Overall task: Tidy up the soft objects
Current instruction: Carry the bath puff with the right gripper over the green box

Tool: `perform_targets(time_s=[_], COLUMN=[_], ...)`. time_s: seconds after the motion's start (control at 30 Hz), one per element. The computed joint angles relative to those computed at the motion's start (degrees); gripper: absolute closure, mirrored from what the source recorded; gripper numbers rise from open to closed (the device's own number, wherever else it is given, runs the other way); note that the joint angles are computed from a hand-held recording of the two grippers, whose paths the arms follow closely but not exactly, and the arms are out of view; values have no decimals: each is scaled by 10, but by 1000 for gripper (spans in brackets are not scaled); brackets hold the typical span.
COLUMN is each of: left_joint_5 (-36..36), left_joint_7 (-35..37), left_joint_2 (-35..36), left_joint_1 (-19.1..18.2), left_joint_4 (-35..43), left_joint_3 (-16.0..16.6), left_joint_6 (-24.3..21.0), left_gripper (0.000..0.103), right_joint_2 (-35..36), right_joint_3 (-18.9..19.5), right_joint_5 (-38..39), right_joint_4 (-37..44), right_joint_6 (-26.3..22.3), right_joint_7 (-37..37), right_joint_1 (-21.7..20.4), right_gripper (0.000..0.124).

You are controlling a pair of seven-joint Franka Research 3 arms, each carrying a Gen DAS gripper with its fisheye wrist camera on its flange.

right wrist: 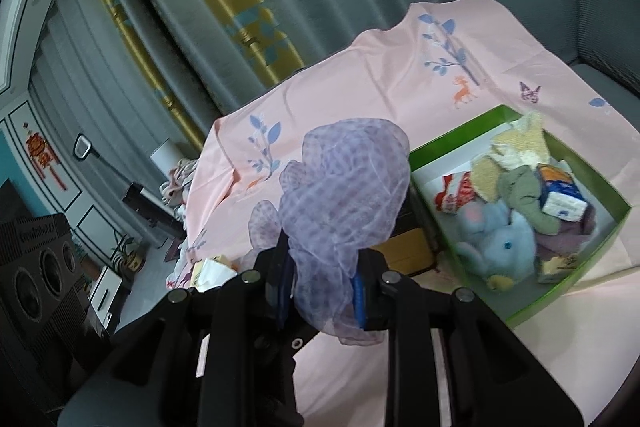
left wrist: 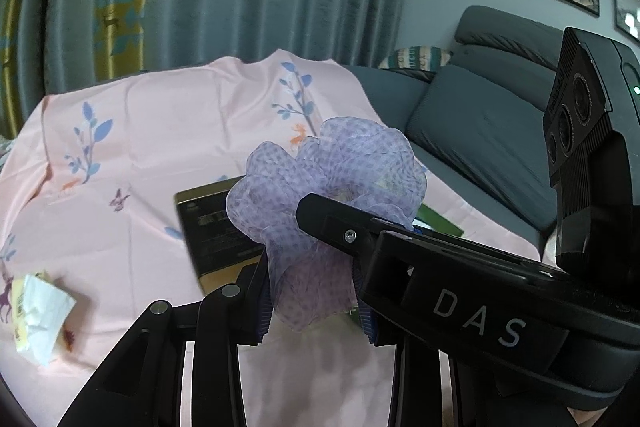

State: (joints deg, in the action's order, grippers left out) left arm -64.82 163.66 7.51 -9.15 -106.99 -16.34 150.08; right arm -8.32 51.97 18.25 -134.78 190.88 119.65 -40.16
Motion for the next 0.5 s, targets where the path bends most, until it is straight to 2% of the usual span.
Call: perform_targets(time_s=[0.23,0.37,0.5], left_joint_5=[28,46,69], left_joint_7=[-16,-28,-45], left_joint_2=[17,25,35], left_joint_1=[-11,-15,-18], left_joint_4=[18,25,36], left_joint_3=[-12,-20,-27], left_joint_6=[1,4,1], left_gripper=[69,69,69], right_joint_2=[-5,-5,-10], right_joint_3=[-68,-124,-135], right_joint_5=[48,74,108], right_joint_4=[-20,-29,-35], right_joint_6=[12,19,19], right_joint_7=[-18,-33,-52], right_joint_1=[58,112,121], right_gripper=[98,98,98])
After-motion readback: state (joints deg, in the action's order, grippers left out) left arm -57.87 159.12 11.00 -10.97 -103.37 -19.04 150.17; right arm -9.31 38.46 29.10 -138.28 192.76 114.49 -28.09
